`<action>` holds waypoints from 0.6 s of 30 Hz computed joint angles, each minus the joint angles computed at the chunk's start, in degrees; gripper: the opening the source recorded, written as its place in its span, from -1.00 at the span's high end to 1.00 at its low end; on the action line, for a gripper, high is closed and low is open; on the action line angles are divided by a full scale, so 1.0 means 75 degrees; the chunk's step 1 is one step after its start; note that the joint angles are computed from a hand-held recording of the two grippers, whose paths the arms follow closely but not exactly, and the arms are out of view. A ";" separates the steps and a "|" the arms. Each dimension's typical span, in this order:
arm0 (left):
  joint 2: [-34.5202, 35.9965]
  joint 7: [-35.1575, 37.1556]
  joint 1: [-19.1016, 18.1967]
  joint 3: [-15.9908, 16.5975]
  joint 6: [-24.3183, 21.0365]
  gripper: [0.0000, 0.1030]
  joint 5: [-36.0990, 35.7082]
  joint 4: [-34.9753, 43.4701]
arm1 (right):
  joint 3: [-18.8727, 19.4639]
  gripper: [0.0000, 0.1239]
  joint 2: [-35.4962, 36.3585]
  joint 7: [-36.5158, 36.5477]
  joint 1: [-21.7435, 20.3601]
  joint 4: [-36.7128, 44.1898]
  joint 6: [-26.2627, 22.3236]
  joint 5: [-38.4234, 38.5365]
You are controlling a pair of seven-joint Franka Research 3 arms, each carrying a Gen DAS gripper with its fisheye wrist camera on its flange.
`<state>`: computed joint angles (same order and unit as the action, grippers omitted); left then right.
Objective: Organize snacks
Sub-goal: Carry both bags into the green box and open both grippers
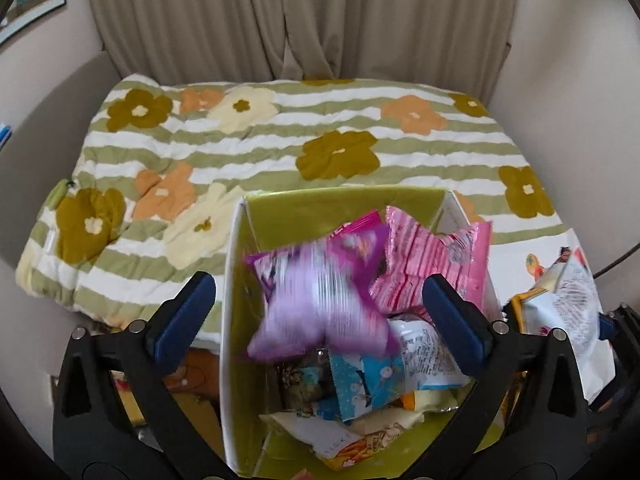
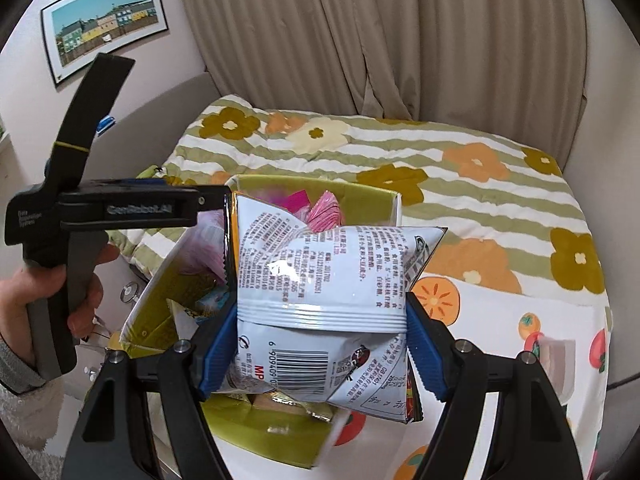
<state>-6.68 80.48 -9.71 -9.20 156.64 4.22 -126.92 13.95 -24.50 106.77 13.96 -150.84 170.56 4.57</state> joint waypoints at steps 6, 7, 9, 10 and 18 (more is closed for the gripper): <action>-0.0682 0.1159 -0.0179 0.0411 0.0149 -0.99 -0.1238 -0.0774 | 0.0709 -0.17 -0.0102 0.0882 -0.0445 0.0004 -0.0090 -0.0469; -0.0799 0.1236 -0.0180 0.0451 0.0159 -0.99 -0.1280 -0.0907 | 0.0783 -0.17 -0.0080 0.0985 -0.0509 0.0035 -0.0074 -0.0579; -0.1013 0.1219 -0.0133 0.0464 0.0221 -0.99 -0.1204 -0.1147 | 0.1082 -0.17 -0.0048 0.1340 -0.0734 0.0114 -0.0061 -0.0872; -0.1096 0.1186 -0.0110 0.0474 0.0249 -0.99 -0.1147 -0.1233 | 0.1182 -0.17 -0.0029 0.1496 -0.0806 0.0150 -0.0074 -0.0998; -0.1806 0.0683 0.0124 0.0549 0.0436 -0.99 -0.0600 -0.1980 | 0.1167 -0.66 0.0412 0.2231 -0.0665 0.0306 0.0151 -0.1558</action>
